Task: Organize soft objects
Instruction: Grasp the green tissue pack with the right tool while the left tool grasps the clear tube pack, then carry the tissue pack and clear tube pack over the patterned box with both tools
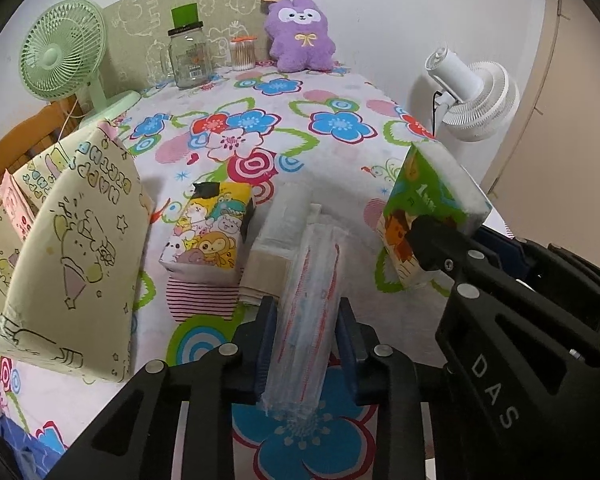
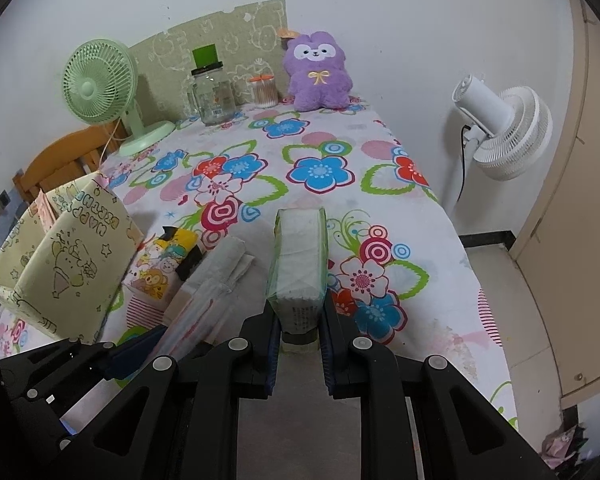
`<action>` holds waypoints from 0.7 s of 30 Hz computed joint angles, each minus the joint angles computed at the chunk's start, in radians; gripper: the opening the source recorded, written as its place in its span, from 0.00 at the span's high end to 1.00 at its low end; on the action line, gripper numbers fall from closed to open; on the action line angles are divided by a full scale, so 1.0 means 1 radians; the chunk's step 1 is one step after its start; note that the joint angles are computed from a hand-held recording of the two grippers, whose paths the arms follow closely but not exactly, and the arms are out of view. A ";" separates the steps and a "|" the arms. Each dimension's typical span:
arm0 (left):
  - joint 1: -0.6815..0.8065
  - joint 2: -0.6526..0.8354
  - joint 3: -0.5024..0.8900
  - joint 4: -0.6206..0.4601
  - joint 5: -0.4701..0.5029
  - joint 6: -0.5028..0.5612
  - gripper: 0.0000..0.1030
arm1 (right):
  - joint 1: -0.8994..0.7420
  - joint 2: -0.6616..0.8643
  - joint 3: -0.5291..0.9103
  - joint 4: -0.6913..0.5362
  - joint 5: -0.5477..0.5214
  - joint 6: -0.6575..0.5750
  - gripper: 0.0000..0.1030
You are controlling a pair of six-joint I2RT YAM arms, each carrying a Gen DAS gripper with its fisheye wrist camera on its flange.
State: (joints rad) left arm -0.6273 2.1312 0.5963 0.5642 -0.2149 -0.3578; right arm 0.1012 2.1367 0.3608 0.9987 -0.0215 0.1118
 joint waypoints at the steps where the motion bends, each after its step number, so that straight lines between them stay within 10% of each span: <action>1: 0.000 -0.007 -0.006 0.002 0.001 0.001 0.72 | 0.002 -0.008 -0.004 -0.002 0.002 0.001 0.80; 21: -0.025 -0.276 -0.117 -0.037 -0.058 0.025 0.72 | 0.040 -0.346 -0.107 -0.162 0.056 0.036 0.80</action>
